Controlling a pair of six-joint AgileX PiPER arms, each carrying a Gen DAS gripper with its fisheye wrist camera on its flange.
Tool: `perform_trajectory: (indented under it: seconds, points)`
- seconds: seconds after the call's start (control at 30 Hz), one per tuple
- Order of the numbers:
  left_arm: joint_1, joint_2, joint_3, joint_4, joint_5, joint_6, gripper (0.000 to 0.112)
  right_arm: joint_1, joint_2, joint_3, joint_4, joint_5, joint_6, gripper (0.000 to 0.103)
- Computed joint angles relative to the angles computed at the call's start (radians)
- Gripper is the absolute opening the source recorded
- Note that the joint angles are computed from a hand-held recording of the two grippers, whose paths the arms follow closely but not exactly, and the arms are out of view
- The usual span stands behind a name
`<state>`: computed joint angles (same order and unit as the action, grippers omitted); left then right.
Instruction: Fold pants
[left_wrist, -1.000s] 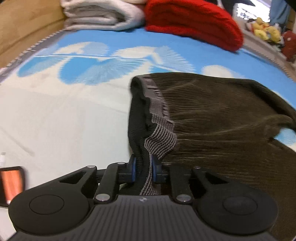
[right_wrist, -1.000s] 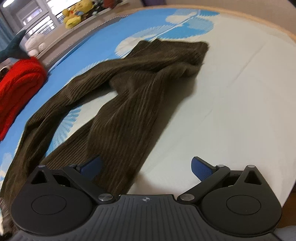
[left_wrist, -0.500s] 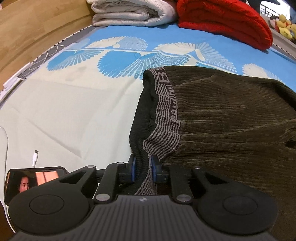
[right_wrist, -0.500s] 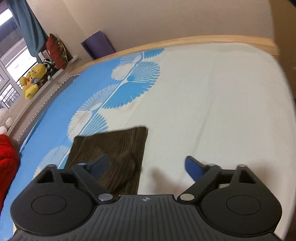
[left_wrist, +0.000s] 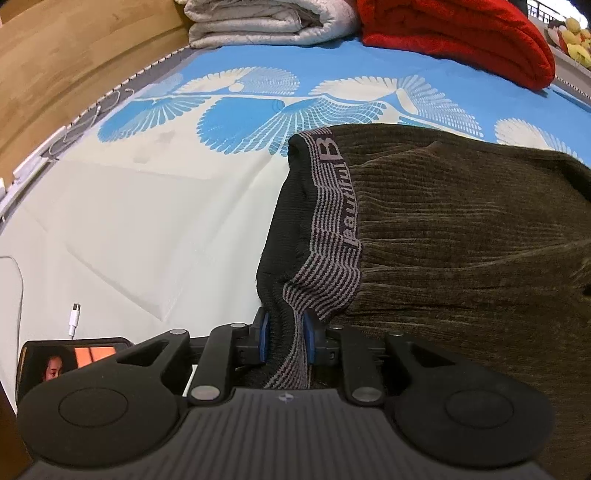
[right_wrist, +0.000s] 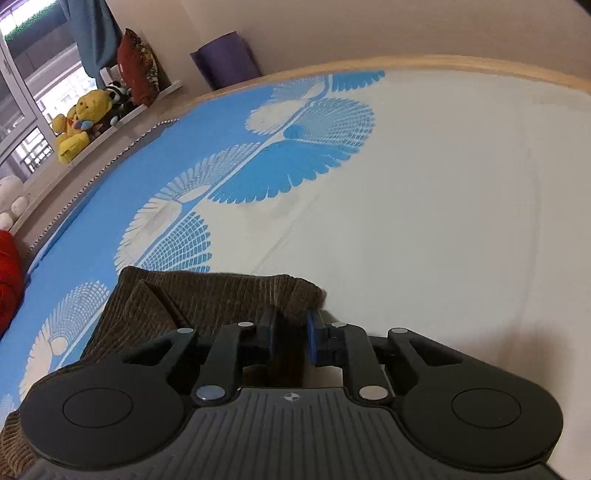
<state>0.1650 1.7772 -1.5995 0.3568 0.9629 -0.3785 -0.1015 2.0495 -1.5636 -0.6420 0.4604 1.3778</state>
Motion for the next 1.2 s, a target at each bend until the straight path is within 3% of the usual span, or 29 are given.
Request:
perform_trajectory:
  seconds: [0.2,0.4,0.57,0.67,0.73,0.77,0.8,0.83,0.87,0.9,0.93,1.0,1.1,1.2]
  points:
    - [0.028,-0.008,-0.022,-0.046,0.013,0.047,0.021,0.020,-0.232,0.129,-0.071,0.192,0.077,0.016]
    - [0.044,-0.025,-0.022,-0.042,0.020,0.051,0.021,-0.014,-0.544,0.442,-0.196,0.226,0.221,0.016]
    - [0.010,-0.061,0.034,0.014,0.000,0.043,0.020,-0.213,-0.551,0.542,0.127,0.196,0.041,0.016]
    - [0.001,-0.074,0.054,0.034,-0.004,0.035,0.021,-0.195,-0.604,0.580,0.081,0.212,0.070,0.016]
    - [-0.013,-0.075,0.067,0.071,-0.011,0.008,0.027,-0.155,-0.631,0.612,-0.031,0.198,0.116,0.017]
    - [-0.025,-0.076,0.074,0.106,-0.010,-0.017,0.040,-0.154,-0.628,0.626,-0.047,0.181,0.115,0.019]
    - [-0.038,-0.081,0.087,0.146,-0.013,-0.044,0.060,-0.162,-0.603,0.623,-0.031,0.168,0.074,0.023]
    - [-0.045,-0.089,0.096,0.170,-0.020,-0.052,0.069,-0.161,-0.572,0.606,-0.029,0.195,0.044,0.034]
    - [-0.054,-0.102,0.107,0.187,-0.031,-0.054,0.085,-0.150,-0.545,0.582,-0.050,0.263,0.033,0.050]
    - [-0.062,-0.124,0.123,0.195,-0.048,-0.052,0.091,-0.124,-0.522,0.554,-0.094,0.348,0.049,0.053]
    - [-0.066,-0.147,0.139,0.191,-0.066,-0.042,0.092,-0.098,-0.529,0.554,-0.161,0.396,0.105,0.056]
    - [-0.080,-0.198,0.159,0.173,-0.073,-0.022,0.100,-0.065,-0.598,0.576,-0.206,0.403,0.153,0.063]
    - [-0.124,-0.284,0.188,0.156,-0.042,-0.051,0.103,0.001,-0.752,0.627,-0.129,0.303,0.083,0.067]
    - [-0.172,-0.401,0.225,0.039,0.029,-0.035,0.103,0.183,-0.912,0.680,-0.069,0.254,0.035,0.081]
